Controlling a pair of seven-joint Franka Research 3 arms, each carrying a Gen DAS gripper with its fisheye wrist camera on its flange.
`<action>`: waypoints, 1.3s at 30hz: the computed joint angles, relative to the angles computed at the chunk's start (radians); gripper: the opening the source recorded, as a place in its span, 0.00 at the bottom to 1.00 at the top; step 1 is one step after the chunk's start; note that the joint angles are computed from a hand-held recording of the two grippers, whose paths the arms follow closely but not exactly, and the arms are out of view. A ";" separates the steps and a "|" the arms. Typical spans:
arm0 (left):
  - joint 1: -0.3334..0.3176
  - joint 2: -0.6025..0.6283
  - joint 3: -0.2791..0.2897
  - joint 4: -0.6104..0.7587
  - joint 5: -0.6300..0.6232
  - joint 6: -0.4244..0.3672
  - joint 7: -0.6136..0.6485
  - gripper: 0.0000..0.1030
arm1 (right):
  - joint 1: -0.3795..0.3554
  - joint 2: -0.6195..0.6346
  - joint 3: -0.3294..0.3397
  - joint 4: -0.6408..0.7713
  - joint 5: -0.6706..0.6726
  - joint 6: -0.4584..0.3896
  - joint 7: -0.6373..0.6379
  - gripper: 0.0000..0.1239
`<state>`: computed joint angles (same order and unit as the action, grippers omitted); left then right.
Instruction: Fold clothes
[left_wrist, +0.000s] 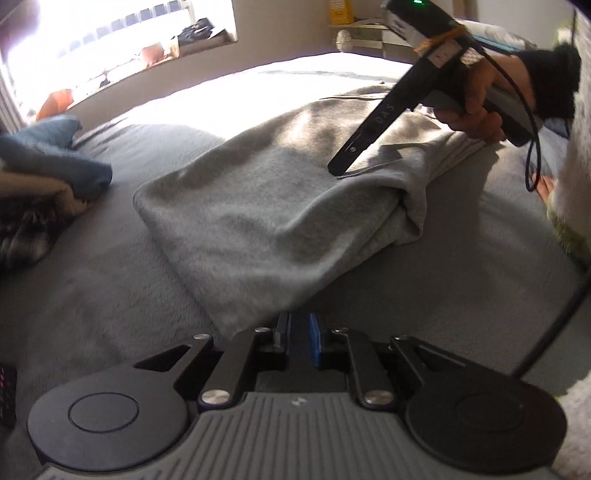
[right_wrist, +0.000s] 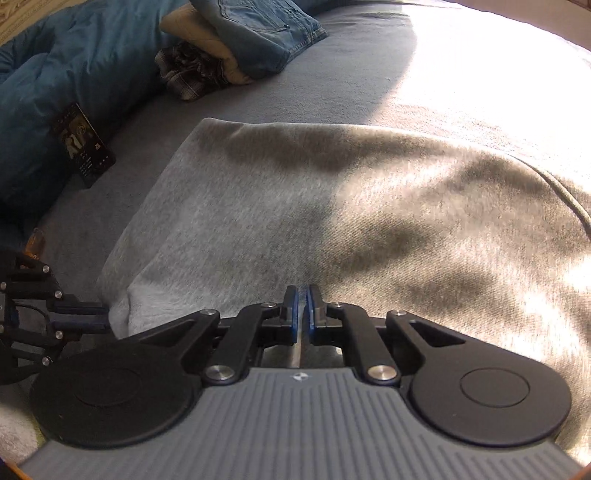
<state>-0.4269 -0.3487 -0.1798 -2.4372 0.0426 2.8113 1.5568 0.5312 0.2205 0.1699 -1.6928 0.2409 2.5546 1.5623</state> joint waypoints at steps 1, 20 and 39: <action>0.001 -0.018 0.005 -0.011 -0.022 -0.003 -0.025 0.14 | 0.004 -0.006 0.005 -0.005 -0.007 0.020 -0.024 0.05; 0.142 0.100 -0.019 0.019 -0.039 0.163 -0.652 0.47 | 0.042 -0.022 0.032 -0.017 0.089 0.055 -0.234 0.05; 0.274 0.448 -0.077 0.442 0.465 0.155 -0.843 0.22 | 0.026 0.009 0.003 -0.035 -0.020 0.147 -0.047 0.06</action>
<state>-0.1532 0.0996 -0.2569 -1.9947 0.5078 2.9662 0.7133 0.5572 0.2295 0.1725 -1.7275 0.2213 2.7015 1.5153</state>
